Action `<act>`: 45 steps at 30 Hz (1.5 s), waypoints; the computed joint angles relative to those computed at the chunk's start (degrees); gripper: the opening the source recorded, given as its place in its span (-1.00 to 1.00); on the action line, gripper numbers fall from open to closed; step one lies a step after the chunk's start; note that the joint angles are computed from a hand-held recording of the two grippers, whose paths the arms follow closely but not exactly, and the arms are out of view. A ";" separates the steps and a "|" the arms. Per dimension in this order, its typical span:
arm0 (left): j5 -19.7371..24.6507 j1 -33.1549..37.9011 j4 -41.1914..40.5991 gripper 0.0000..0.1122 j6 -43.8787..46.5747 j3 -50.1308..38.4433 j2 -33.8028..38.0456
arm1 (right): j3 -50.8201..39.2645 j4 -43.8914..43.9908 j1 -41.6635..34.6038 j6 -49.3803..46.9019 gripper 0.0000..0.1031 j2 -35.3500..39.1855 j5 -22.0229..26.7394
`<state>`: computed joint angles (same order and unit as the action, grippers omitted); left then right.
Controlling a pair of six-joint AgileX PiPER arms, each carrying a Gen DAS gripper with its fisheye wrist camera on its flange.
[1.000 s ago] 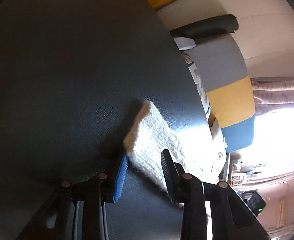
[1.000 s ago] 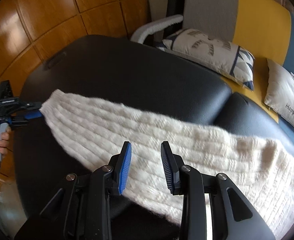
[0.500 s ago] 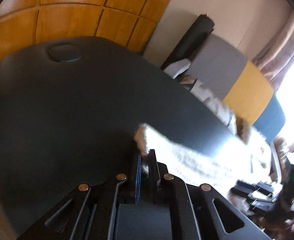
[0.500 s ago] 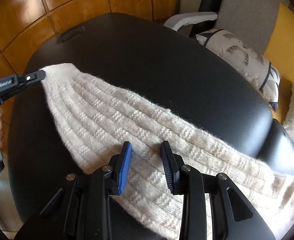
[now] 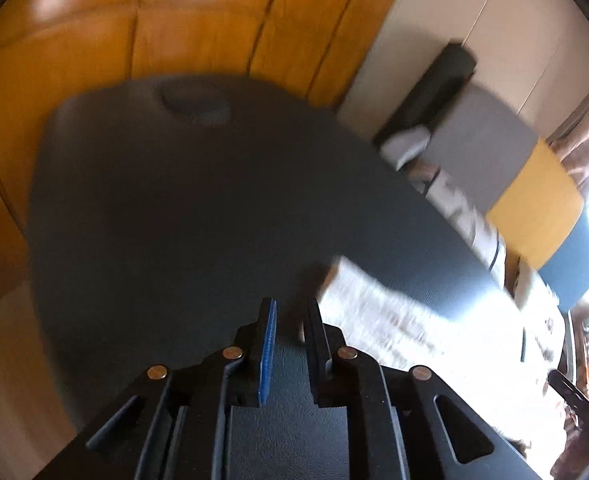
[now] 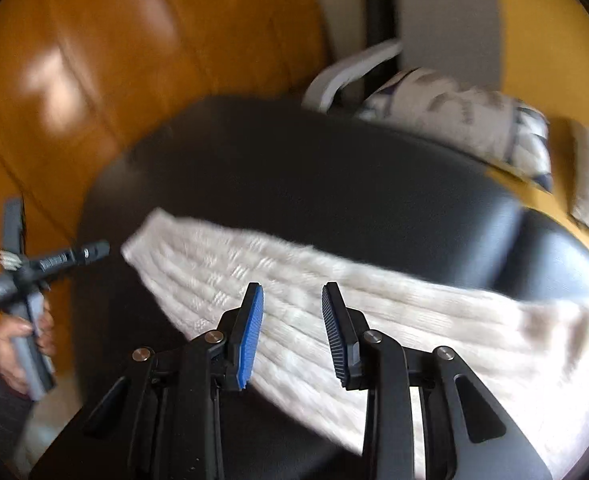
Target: Fold clothes
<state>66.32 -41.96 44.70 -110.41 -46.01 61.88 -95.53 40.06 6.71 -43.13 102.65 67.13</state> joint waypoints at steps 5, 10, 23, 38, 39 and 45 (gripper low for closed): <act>-5.59 -4.45 4.54 -0.76 2.42 -7.35 6.91 | -3.28 -4.30 -14.53 -1.97 -0.35 0.16 0.82; -16.42 -2.73 0.99 -0.76 16.30 -24.80 27.30 | -8.54 -11.65 -18.35 -1.28 -0.35 5.96 0.35; -15.92 -2.61 -3.90 -0.71 23.82 -37.63 45.88 | -13.66 -13.02 -14.25 -3.25 -0.39 14.94 -4.25; -15.38 -6.98 0.47 -0.72 24.39 -43.01 44.47 | -13.51 -8.17 -17.33 -5.57 -0.48 12.65 -3.66; -17.52 -7.00 -0.16 -0.72 26.89 -45.75 45.69 | -14.18 -8.38 -17.58 -5.64 -0.48 12.79 -3.07; -20.85 -4.67 -16.23 -0.72 48.83 -72.17 61.23 | -18.22 -12.56 -18.71 -2.11 -0.48 15.69 -2.38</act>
<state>45.47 -46.64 28.47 -61.58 -118.19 123.11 -113.75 27.49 -12.00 -45.24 118.33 64.75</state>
